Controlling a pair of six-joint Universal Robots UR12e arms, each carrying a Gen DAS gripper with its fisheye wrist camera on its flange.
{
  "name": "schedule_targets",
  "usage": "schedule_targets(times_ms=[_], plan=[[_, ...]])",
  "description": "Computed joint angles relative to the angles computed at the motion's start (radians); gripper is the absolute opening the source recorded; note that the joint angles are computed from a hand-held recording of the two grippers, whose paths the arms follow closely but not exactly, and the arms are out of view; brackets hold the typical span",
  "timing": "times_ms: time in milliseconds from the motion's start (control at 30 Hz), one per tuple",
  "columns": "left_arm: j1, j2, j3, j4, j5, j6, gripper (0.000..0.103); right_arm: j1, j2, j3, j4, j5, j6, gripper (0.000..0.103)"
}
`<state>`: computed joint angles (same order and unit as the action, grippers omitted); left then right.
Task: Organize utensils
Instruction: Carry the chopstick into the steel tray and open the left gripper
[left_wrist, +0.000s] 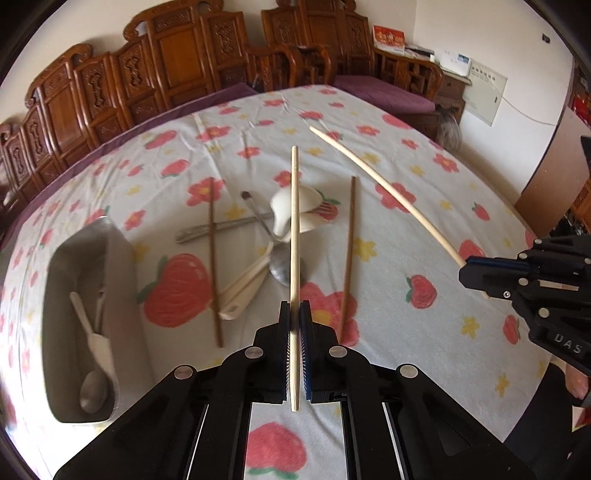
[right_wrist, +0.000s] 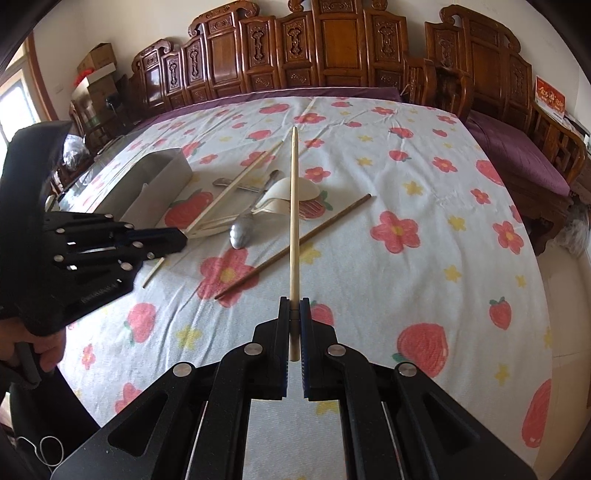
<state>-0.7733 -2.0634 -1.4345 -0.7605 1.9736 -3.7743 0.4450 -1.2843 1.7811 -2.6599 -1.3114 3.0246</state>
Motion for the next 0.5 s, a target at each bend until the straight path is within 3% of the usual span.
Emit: schedule_targets(times_ms=[500], plan=[[0.009,0.114,-0.124,0.03,0.094,-0.074,0.005,0.038,-0.006,0.002,-0.013,0.006,-0.015,0.006]])
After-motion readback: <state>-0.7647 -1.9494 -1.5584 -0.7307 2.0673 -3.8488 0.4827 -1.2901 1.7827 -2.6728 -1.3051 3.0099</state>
